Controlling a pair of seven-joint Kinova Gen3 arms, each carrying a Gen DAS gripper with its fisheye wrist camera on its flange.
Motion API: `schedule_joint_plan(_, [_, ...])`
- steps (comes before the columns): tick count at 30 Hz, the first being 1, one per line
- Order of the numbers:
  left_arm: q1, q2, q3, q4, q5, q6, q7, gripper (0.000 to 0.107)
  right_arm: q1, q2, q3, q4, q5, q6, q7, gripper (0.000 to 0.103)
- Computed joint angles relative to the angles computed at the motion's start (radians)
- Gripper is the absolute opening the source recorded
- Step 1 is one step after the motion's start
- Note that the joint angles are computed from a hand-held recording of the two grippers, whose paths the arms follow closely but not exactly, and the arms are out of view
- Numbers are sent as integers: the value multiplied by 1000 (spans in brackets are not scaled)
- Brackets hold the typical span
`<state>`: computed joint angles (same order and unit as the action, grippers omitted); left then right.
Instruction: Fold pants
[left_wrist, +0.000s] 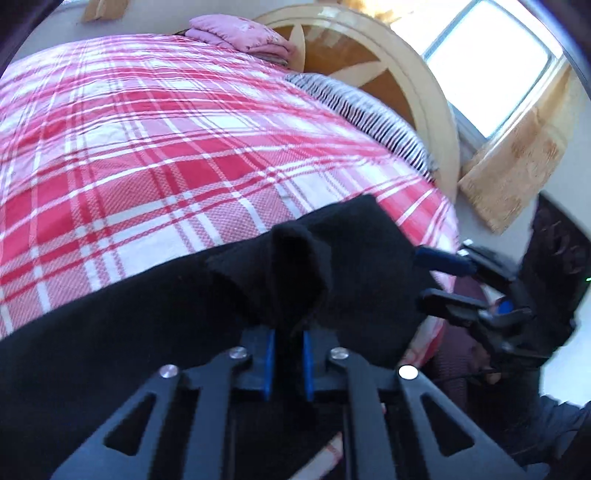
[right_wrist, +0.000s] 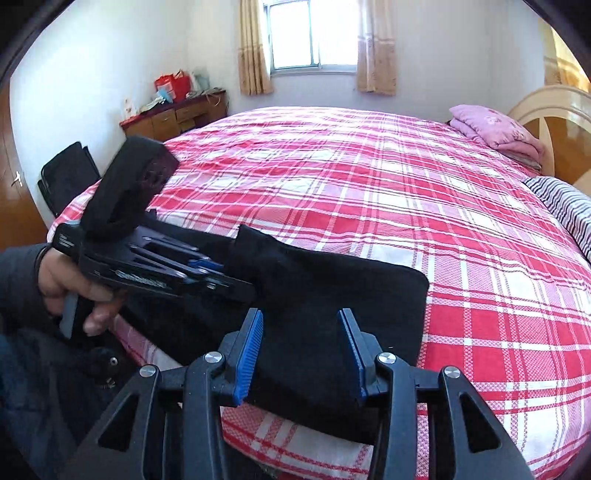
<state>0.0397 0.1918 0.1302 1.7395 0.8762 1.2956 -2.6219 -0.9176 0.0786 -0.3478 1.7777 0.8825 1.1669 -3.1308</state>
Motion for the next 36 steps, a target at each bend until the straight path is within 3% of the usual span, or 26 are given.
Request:
schedule_joint_plan(8, [-86, -27, -52, -6, 17, 124, -56, 9, -5, -35, -26, 51, 65, -15, -158, 44])
schedule_joint_plan(16, [-130, -12, -77, -4, -15, 112, -48, 9, 6, -26, -27, 60, 70, -77, -165, 44])
schedule_joint_plan(25, [-161, -53, -77, -30, 49, 215, -68, 9, 4, -23, -18, 71, 74, -102, -178, 44])
schedule_joint_plan(31, [-99, -22, -85, -33, -69, 98, 30, 9, 8, -19, -19, 65, 63, -106, -157, 44])
schedule_joint_plan(36, [-123, -8, -70, 6, -92, 65, 20, 9, 13, -9, -10, 64, 44, -138, -131, 44])
